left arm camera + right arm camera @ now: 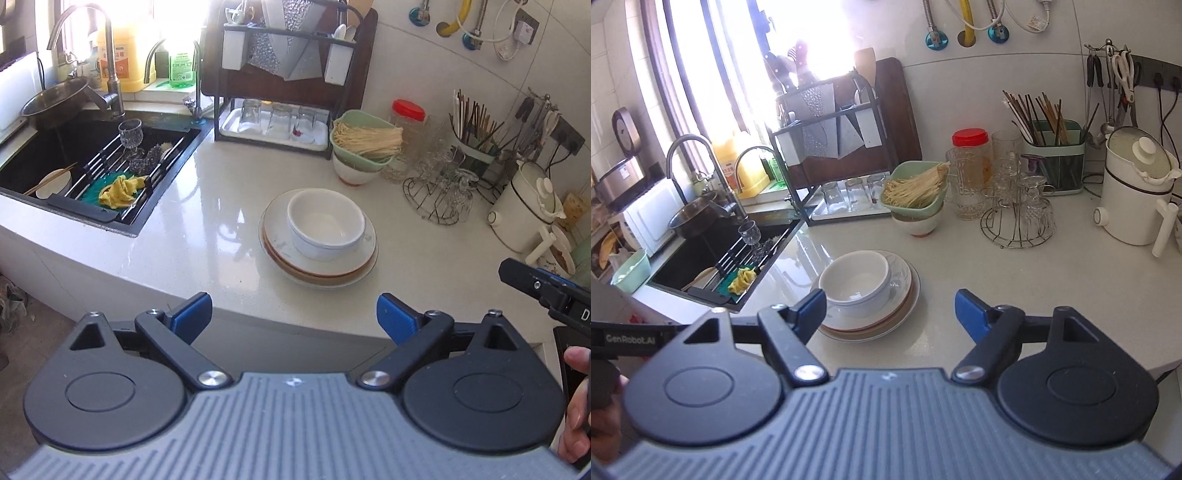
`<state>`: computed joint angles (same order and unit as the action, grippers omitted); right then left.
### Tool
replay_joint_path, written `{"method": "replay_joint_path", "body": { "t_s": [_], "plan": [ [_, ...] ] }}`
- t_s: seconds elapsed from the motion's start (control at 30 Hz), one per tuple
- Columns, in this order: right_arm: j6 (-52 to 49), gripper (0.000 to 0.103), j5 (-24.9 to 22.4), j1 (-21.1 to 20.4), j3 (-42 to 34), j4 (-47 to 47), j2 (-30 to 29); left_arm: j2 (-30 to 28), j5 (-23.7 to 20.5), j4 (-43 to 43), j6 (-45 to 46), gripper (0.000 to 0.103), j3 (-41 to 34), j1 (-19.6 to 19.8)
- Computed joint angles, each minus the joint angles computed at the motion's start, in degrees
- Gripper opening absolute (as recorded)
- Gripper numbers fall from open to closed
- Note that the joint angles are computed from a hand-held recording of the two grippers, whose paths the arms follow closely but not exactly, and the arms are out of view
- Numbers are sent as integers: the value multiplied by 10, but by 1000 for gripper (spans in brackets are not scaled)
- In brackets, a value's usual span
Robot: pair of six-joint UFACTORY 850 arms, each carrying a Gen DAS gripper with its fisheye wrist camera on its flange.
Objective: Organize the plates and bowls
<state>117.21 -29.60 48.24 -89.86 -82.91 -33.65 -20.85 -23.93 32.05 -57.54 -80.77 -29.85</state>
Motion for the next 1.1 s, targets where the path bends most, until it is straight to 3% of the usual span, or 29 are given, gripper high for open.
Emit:
{"method": "replay_joint_path", "body": {
  "t_s": [0.5, 1.1],
  "plan": [
    [-50, 78, -50, 17, -38, 90, -15, 6, 0, -89, 131, 98, -10, 30],
    [-58, 78, -97, 30, -74, 110, -40, -6, 3, -83, 159, 98, -33, 42]
  ]
}}
